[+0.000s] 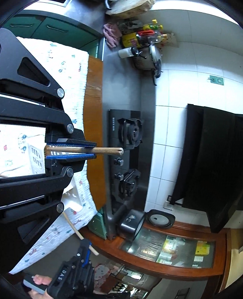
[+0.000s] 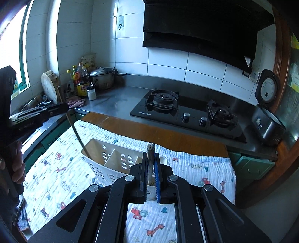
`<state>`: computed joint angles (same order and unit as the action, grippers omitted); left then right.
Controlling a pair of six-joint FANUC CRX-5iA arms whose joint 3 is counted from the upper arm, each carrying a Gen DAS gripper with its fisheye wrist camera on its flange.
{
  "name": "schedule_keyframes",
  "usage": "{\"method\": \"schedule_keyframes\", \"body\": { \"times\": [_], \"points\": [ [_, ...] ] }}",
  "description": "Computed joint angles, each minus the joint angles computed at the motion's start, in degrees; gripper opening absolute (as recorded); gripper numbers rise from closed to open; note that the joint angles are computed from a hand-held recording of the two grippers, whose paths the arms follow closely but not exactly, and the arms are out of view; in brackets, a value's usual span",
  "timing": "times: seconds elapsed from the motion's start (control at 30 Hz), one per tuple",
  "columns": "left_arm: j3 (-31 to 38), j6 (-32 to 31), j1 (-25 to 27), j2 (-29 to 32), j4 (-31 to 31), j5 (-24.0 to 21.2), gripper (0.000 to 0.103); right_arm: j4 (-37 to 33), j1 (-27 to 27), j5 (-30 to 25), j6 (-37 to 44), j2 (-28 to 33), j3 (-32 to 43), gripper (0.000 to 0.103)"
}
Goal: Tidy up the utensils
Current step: 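Lift the left tool's chopstick into the white holder and open while the right tool does likewise, then lower the left tool onto another chopstick and close while the right tool grasps one too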
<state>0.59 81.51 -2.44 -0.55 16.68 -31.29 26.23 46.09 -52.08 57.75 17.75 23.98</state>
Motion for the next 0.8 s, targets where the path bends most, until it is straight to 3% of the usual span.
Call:
{"method": "schedule_keyframes", "body": {
  "times": [0.17, 0.23, 0.37, 0.5, 0.8],
  "points": [
    [-0.7, -0.9, 0.7, 0.3, 1.5, -0.8, 0.009, 1.0, 0.0, -0.1, -0.9, 0.0, -0.4, 0.009],
    [-0.9, -1.2, 0.8, 0.0, 2.0, -0.9, 0.020, 2.8, 0.2, 0.7, -2.2, -0.8, -1.7, 0.012],
    [-2.1, -1.0, 0.7, -2.5, 1.2, -0.3, 0.029, 7.5, 1.1, 2.6, -5.6, -3.9, -5.8, 0.023],
    [-5.3, -1.0, 0.8, -7.1, 1.0, -0.1, 0.034, 13.6, 3.0, 5.6, -11.6, -9.5, -13.6, 0.034],
    [-16.7, 1.3, 1.3, -19.8, -0.5, -1.8, 0.038, 20.8, 11.8, 7.5, -23.2, -21.5, -33.4, 0.034]
  ]
}}
